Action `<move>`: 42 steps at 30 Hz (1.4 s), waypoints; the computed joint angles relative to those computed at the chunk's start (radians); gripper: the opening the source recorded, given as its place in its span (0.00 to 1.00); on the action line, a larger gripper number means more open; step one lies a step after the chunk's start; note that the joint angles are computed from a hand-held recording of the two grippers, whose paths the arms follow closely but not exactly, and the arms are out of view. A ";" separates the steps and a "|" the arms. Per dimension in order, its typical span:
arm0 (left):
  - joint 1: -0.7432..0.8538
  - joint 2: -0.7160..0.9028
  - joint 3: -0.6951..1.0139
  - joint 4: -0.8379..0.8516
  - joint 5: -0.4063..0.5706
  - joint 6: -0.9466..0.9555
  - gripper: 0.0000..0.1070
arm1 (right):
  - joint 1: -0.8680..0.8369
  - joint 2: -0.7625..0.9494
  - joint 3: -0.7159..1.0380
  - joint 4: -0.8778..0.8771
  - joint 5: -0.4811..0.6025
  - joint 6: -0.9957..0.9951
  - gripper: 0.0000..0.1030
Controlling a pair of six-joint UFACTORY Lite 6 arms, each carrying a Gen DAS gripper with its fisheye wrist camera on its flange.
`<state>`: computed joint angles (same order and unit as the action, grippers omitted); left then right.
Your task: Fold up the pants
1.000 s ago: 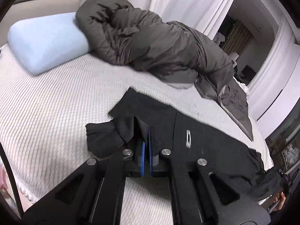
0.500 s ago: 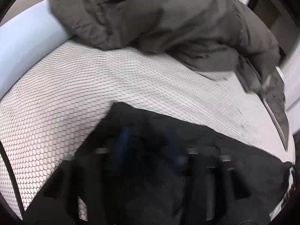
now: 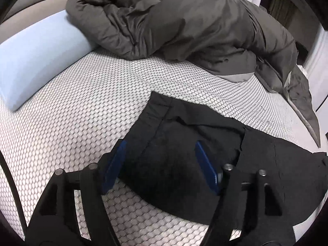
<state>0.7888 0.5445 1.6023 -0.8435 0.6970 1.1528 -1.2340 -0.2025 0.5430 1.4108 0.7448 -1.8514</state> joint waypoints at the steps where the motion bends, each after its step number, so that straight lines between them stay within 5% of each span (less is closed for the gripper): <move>1: -0.036 -0.003 0.001 0.039 -0.043 -0.025 0.63 | -0.044 0.004 -0.001 -0.027 0.030 -0.005 0.83; 6: -0.253 0.096 0.114 0.485 -0.197 -0.367 0.63 | -0.141 -0.004 -0.001 -0.096 0.076 -0.018 0.83; 7: -0.291 0.144 0.162 0.590 -0.182 -0.453 0.62 | -0.152 -0.007 -0.003 -0.101 0.078 -0.024 0.83; 9: -0.348 0.195 0.213 0.709 -0.173 -0.534 0.44 | -0.169 0.001 -0.002 -0.108 0.077 -0.042 0.83; 12: -0.391 0.253 0.287 0.837 -0.222 -0.698 0.40 | -0.138 0.023 -0.005 -0.081 0.029 -0.066 0.83; 14: -0.384 0.350 0.447 0.874 -0.156 -0.829 0.40 | -0.114 0.048 -0.007 -0.061 -0.004 -0.081 0.83; 17: -0.331 0.292 0.401 0.703 -0.150 -0.711 0.41 | -0.130 0.083 -0.007 -0.076 0.016 -0.083 0.83; 20: -0.256 0.061 0.094 0.415 -0.222 -0.397 0.50 | -0.235 0.134 0.007 -0.144 0.118 -0.085 0.83; 23: -0.112 -0.154 -0.165 0.102 -0.112 -0.083 0.70 | -0.359 0.289 0.083 -0.283 0.269 -0.028 0.83; 28: 0.121 -0.372 -0.470 -0.053 0.134 0.190 0.69 | -0.432 0.435 0.117 -0.412 0.354 -0.006 0.82; 32: 0.144 -0.359 -0.550 0.002 0.319 0.197 0.51 | -0.452 0.425 0.076 -0.444 0.404 -0.022 0.82; 35: 0.070 -0.303 -0.572 0.008 0.296 0.129 0.32 | -0.459 0.405 0.035 -0.466 0.421 -0.032 0.82; 40: 0.002 -0.231 -0.554 -0.152 0.231 0.091 0.28 | -0.381 0.322 -0.054 -0.421 0.394 -0.041 0.79; 42: -0.025 -0.210 -0.538 -0.192 0.184 0.070 0.15 | -0.296 0.319 -0.067 -0.352 0.374 -0.025 0.75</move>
